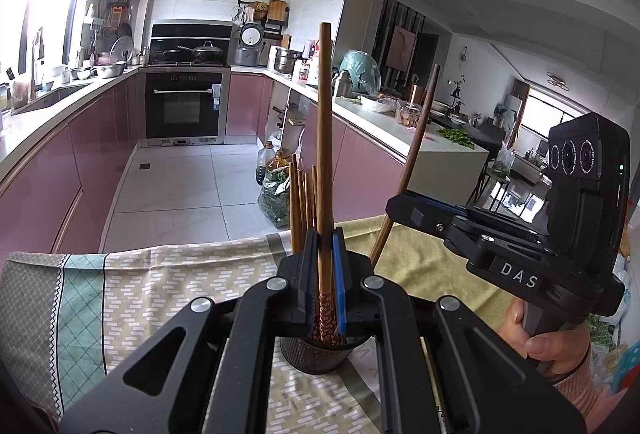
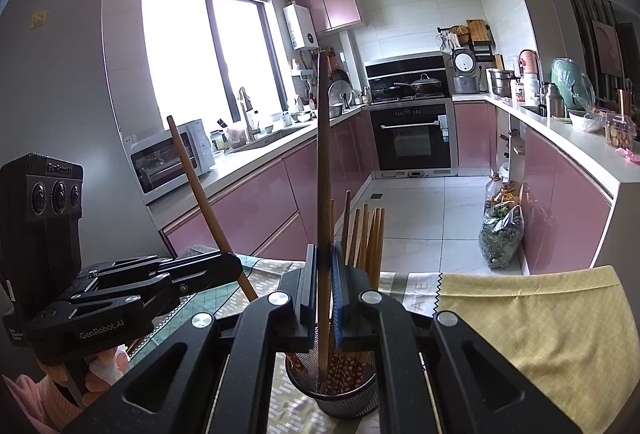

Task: Organize utensils
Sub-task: 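Lower both upright chopsticks into the mesh cup among the others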

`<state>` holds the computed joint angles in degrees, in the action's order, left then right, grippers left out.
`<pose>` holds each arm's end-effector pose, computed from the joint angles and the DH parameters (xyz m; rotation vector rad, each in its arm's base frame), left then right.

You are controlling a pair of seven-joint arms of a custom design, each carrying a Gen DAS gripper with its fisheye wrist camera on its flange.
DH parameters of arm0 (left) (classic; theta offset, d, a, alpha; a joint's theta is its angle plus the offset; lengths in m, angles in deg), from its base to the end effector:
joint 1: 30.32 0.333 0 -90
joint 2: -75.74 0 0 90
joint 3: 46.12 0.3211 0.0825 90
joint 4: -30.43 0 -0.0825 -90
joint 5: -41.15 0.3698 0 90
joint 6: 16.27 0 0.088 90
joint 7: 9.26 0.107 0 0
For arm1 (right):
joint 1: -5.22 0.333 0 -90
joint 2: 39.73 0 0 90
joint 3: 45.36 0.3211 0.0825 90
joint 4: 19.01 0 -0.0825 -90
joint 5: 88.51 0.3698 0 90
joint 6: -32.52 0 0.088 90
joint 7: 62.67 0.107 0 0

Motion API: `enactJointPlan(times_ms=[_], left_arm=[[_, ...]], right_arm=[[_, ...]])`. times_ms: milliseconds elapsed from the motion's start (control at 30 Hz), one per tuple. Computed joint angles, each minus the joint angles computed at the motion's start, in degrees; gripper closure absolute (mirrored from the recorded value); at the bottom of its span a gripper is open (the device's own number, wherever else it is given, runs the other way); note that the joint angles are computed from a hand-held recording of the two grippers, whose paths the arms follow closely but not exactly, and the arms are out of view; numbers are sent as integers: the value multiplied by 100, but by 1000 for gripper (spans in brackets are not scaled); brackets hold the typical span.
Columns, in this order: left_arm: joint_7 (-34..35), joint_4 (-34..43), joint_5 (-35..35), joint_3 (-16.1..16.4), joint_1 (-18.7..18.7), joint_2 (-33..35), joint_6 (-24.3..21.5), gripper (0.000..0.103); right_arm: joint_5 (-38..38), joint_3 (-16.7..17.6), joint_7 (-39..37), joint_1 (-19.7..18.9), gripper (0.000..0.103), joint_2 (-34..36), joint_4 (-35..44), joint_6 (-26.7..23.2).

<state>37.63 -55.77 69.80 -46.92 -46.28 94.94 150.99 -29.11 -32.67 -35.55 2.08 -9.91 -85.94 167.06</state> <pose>0.6581 -0.2275 0.6104 -1.6329 1.5699 -1.1649 0.7366 0.0862 0.5932 -1.7636 0.8439 -0.2669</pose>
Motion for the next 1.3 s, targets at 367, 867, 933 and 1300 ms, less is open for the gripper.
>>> enactJointPlan(times_ms=[367, 867, 933, 1300], left_arm=[[222, 199, -187, -50, 16, 125, -143, 95], [400, 395, -317, -63, 26, 317, -315, 95], [416, 399, -350, -73, 31, 327, -328, 95], [481, 544, -421, -62, 12, 448, -434, 95]], right_arm=[[-169, 4, 141, -17, 97, 108, 147, -103], [-398, -6, 359, 29, 97, 281, 352, -191], [-433, 9, 388, 22, 97, 306, 378, -197], [-507, 31, 418, 4, 97, 324, 346, -211]])
